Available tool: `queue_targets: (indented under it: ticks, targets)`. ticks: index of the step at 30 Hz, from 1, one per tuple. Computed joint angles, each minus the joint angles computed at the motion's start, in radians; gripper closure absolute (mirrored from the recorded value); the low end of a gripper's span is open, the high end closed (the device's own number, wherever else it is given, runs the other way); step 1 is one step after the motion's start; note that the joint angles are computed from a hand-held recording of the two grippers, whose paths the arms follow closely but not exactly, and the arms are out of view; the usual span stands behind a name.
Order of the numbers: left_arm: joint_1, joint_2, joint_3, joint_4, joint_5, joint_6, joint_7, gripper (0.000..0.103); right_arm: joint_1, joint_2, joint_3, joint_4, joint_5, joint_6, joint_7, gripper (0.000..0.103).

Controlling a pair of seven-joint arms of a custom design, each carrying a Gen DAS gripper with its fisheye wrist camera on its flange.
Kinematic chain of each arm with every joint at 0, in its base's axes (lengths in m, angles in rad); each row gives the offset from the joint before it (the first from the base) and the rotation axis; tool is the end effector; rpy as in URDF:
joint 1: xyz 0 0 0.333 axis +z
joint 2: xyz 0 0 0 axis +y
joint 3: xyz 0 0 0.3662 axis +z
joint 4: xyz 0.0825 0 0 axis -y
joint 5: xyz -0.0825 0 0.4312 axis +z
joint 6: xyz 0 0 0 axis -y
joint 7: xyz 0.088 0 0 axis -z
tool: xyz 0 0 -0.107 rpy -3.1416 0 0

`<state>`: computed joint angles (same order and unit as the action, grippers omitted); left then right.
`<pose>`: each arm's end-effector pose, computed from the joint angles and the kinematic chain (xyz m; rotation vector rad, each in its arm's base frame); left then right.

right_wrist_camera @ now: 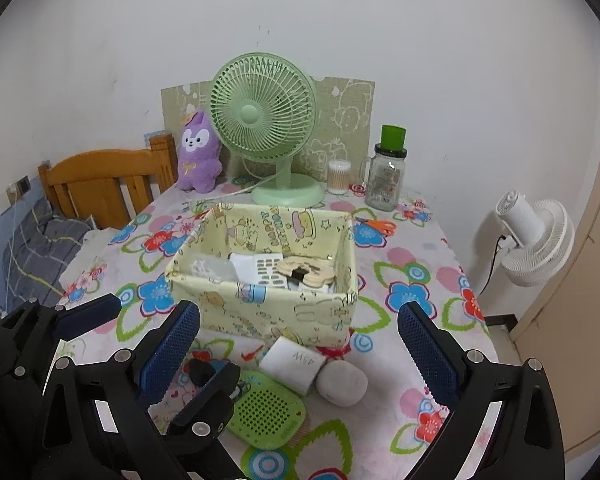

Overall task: Organize rigid objects
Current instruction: 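Withdraw both tools from the basket toward the remaining items, then grasp the white square charger with the right tool while the left grasps the black key fob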

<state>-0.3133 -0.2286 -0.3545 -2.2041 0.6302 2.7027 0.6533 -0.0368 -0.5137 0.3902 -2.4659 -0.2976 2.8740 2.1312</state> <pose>0.4216 -0.3766 0.5769 -1.5156 1.9548 -0.8797 0.4274 0.2043 0.5887 -1.7261 1.5802 -0.8163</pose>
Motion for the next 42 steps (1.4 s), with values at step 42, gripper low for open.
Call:
queue_targets:
  ticks: [42]
  targets:
    - [-0.005,0.096,0.034,-0.053,-0.007,-0.029,-0.083,0.006,-0.025,0.137,0.028,-0.053,-0.015,0.063,0.047,0.003]
